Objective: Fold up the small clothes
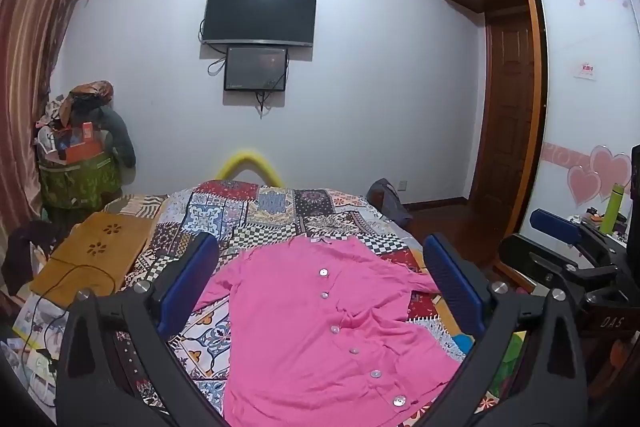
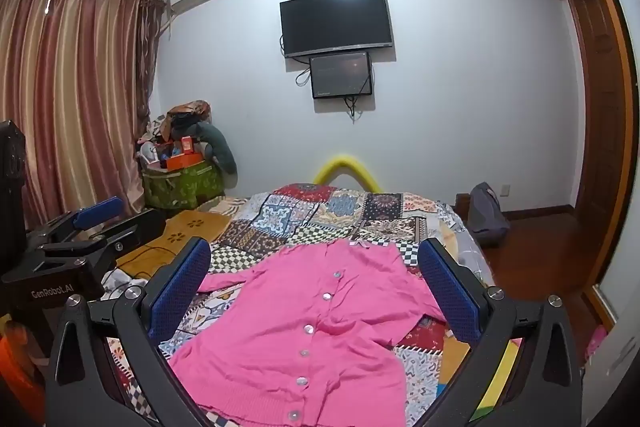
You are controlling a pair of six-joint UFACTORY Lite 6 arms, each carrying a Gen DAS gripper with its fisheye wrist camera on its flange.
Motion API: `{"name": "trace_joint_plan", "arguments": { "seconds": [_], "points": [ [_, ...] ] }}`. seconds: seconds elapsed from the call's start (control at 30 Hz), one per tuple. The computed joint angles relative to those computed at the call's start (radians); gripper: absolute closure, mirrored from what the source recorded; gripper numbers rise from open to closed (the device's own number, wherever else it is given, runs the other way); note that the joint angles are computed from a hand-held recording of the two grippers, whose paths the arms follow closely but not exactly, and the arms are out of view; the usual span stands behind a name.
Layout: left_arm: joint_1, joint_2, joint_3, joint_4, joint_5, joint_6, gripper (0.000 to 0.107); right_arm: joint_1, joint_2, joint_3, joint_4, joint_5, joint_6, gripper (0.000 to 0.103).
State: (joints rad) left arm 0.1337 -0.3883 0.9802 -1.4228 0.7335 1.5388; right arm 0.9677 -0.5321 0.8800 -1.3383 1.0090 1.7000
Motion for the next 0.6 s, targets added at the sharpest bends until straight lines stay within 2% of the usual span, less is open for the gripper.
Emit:
{"name": "trace_joint_plan", "arguments": {
  "seconds": [0.13,0.23,0.37,0.43,0.6],
  "points": [
    [-0.013,0.004,0.014,0.04,-0.017,-0.041,0.004,-0.008,0.002,0.012,0.013,-0.004,-0.014,0.0],
    [-0.017,0.005,-0.035,-0.013,-0.03,0.027,0.004,-0.005,-0.003,0.0,0.004,0.002,-0.001,0.0],
    [0.01,0.015,-0.018,0.009,0.002,0.007,0.004,0.012,0.01,-0.013,-0.002,0.013,0.03,0.0],
    [-0.026,0.01,-0.032,-0.001,-0.047,0.013,0.004,0.008,0.009,-0.014,0.005,0.008,0.029,0.0],
    [-0.033,0.009,-0.042,-0.016,-0.056,0.036,0.004,-0.028,0.016,0.003,0.026,-0.031,0.006,0.0]
  ]
}}
